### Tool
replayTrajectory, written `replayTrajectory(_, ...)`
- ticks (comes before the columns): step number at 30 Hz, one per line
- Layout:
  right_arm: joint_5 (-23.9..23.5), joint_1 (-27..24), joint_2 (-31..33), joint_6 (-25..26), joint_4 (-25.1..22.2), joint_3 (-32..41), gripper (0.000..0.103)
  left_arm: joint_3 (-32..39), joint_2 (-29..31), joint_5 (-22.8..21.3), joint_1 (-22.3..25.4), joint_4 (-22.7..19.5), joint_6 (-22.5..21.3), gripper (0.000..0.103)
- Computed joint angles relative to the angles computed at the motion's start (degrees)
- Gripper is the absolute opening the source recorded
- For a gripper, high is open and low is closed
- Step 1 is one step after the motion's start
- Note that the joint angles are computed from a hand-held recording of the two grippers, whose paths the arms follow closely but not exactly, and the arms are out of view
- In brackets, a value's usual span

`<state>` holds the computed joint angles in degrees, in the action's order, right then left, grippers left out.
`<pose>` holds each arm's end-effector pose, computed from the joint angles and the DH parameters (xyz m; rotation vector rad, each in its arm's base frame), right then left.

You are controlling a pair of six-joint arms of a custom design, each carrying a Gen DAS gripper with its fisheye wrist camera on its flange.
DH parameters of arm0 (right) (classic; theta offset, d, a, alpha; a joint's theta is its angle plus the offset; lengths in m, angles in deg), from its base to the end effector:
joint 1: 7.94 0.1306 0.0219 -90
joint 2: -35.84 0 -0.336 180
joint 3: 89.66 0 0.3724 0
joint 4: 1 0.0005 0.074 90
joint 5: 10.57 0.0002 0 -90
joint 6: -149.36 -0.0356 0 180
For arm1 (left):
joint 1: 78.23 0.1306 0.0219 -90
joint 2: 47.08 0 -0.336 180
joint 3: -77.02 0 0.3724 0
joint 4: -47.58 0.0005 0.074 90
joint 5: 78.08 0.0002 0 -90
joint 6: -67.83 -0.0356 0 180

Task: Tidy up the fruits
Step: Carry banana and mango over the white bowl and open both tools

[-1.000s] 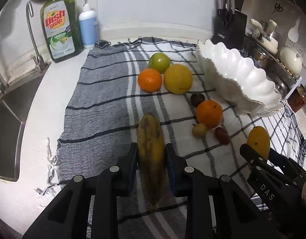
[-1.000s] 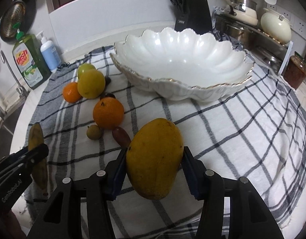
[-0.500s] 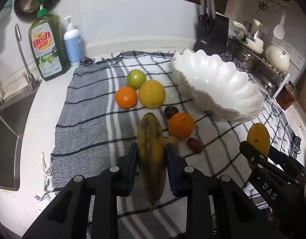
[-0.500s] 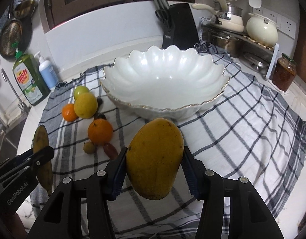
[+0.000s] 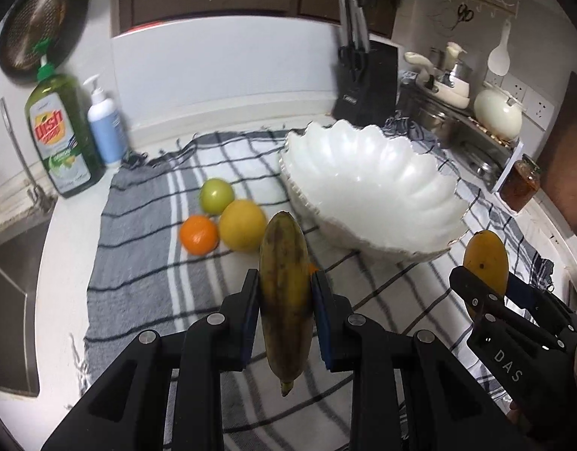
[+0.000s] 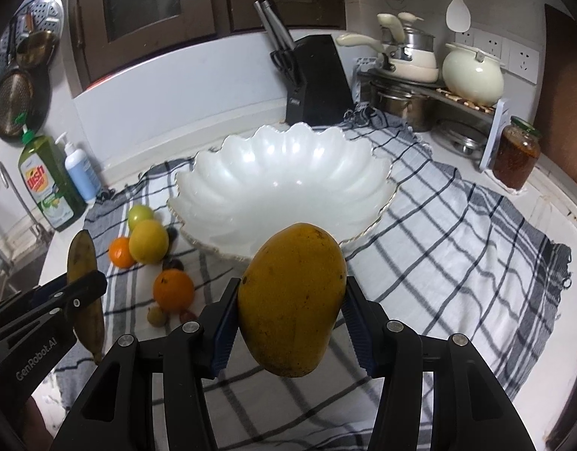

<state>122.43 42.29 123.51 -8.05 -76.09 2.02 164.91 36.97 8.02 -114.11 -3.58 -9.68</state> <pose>0.2826 0.3008 0.3977 0.5001 2.2852 -0.1433 0.3517 -0.2521 0.4091 0.4585 2.3737 -0.3118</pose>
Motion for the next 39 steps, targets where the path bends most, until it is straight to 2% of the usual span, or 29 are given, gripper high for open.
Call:
replayTrajectory(10, 1.5, -3.3, -1.5, 2.8, 0.8, 0.4, 0.053, 7.4, 5.8, 0.8, -1.0, 0.0, -1.7, 0.027)
replayTrajectory(23, 0.9, -9.2, -2.3, 8.6, 5.0, 0.2, 0.053, 17.8, 14.9, 2.1, -1.4, -1.3, -4.5, 0.027)
replayTrajectory(39, -4.4, -16.6, -1.1, 14.0, 10.2, -1.0, 0.053, 29.5, 26.3, 2.9, -1.7, -4.0, -6.5, 0.027)
